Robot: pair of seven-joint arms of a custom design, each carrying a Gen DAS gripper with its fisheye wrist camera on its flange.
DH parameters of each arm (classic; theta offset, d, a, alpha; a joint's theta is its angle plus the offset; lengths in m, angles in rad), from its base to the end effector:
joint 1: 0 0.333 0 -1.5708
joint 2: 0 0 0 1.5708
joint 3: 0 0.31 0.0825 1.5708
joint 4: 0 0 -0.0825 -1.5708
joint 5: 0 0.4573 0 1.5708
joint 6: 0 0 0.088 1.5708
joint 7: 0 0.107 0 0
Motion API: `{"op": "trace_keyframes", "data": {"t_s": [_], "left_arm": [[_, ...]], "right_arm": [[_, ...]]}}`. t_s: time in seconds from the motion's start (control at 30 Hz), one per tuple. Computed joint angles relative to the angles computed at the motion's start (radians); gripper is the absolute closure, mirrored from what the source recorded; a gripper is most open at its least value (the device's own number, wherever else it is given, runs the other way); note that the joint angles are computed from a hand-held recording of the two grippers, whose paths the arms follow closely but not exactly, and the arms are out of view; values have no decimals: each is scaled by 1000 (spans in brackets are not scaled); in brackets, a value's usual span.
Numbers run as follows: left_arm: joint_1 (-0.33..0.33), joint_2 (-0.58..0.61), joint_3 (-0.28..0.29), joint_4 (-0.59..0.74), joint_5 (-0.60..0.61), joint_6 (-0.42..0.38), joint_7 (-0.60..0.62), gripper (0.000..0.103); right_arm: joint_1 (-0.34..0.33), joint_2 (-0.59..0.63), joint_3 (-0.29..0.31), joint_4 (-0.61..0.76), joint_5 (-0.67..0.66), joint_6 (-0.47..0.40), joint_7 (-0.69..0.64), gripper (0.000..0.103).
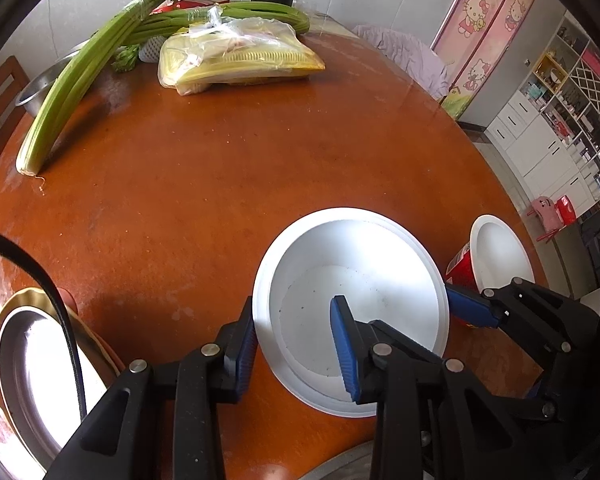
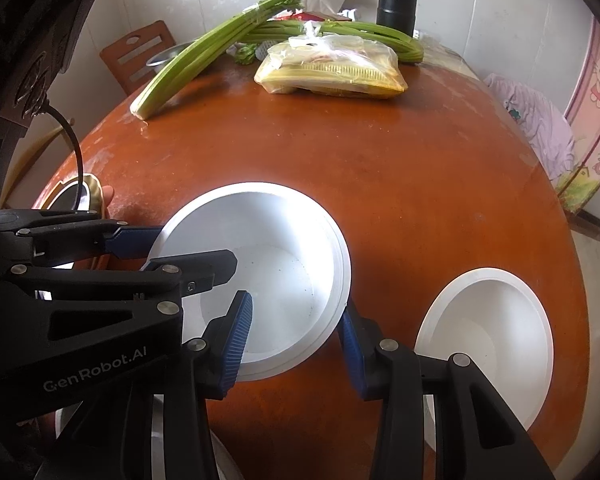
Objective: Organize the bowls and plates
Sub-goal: 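Lift the white bowl and carry it over the steel basin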
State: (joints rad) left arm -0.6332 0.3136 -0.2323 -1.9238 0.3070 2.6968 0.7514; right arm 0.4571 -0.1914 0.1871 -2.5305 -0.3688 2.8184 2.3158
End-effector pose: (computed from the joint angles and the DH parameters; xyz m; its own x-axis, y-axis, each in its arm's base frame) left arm 0.4585 -0.5421 0.3327 -0.2990 -0.9327 0.2017 -0.8859 0.1927 -0.4220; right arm 0.4168 0.3332 0.3354 0.2393 -0.9693 -0.0572 -0.8517 -0.1813 -0.4916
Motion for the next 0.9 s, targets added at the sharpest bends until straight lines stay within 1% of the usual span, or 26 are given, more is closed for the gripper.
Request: {"op": "trace_keyframes", "data": {"t_s": [0.17, 0.37, 0.53, 0.9], "left_arm": [[-10, -31, 8, -24, 34, 13, -36, 67], [-13, -96, 8, -73, 120, 23, -115, 67], [4, -149, -15, -118, 179, 32, -174, 67], [49, -257, -77, -223, 275, 53, -294, 67]], "right_arm": [[1, -31, 7, -13, -10, 4, 14, 58], [4, -84, 23, -36, -24, 14, 31, 58], [11, -124, 36, -53, -29, 17, 47, 58], [28, -217, 86, -94, -76, -7, 124, 58]]}}
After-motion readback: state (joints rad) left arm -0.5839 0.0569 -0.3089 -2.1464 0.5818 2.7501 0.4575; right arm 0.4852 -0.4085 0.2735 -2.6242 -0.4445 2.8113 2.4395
